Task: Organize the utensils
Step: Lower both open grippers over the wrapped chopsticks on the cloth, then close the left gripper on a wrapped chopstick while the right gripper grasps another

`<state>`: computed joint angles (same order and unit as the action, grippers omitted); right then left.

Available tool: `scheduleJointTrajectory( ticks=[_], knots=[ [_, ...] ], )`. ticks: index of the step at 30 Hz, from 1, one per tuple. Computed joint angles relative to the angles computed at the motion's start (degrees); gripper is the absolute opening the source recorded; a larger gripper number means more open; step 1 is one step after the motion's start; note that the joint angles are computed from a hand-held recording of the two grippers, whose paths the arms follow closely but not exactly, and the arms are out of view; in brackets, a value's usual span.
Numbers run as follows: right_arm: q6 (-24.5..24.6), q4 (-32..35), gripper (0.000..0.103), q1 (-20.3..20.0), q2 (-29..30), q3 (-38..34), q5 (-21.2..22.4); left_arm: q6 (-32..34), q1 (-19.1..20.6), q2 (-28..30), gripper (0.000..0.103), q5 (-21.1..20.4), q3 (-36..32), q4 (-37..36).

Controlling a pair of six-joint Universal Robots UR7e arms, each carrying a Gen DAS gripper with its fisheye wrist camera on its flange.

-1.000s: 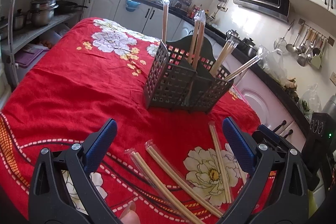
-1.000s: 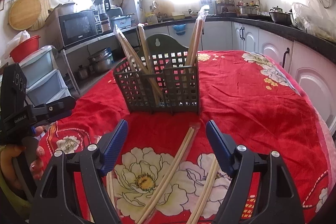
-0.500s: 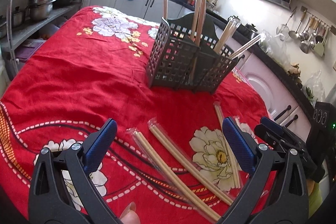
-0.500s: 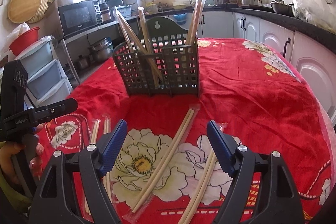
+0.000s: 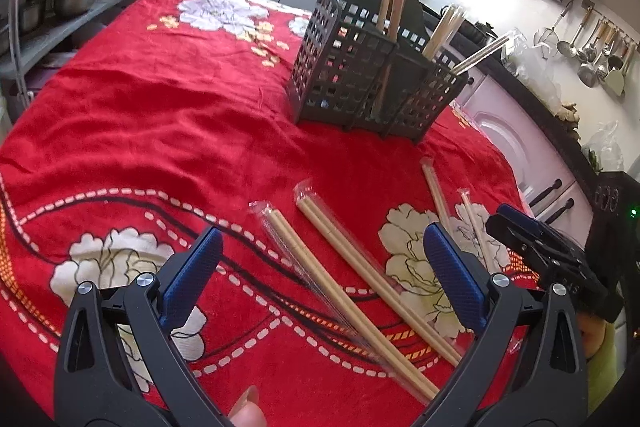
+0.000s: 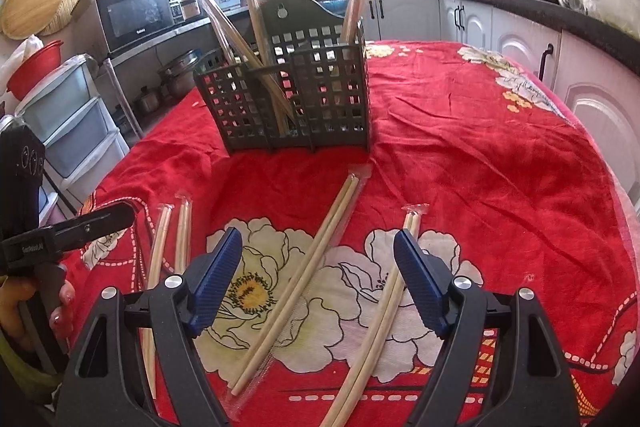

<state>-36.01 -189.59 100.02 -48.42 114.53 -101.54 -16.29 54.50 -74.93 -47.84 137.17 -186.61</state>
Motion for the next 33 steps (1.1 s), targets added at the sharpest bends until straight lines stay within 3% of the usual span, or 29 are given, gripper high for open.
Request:
scheduleJointTrajectory(
  ticks=[2, 3, 9, 12, 19, 24, 33],
  knots=[
    [0.44, 1.68, 0.076, -0.22, 0.05, -0.71, -0.20, -0.29, 0.41, -0.04, 0.088, -1.08, 0.01, 0.43],
    [0.67, 2.04, 0.076, -0.23, 0.07, -0.82, -0.27, -0.42, 0.75, -0.11, 0.078, -1.96, -0.06, 0.62],
    [1.51, 4.45, 0.076, -0.57, 0.29, -2.08, 0.01, -2.00, 2.93, -0.01, 0.052, -5.87, -1.38, 3.62],
    [1.55, 6.12, 0.076, -0.41, 0.62, -3.13, -0.27, -3.42, 4.42, 0.07, 0.044, -7.81, -2.02, 4.61],
    [1.93, 12.30, 0.076, 0.22, 1.92, -7.08, -0.76, -4.21, 5.98, -0.04, 0.037, -9.31, -2.93, 5.13],
    [2.78, 16.96, 0.076, 0.63, 4.04, -11.13, -2.47, -4.58, 6.83, -0.12, 0.021, -8.70, -3.55, 5.88],
    [7.68, 24.48, 0.073, 0.66, 8.15, -18.76, -5.16, -3.84, 7.92, 0.26, 0.020, -8.87, -4.88, 6.49]
  ],
)
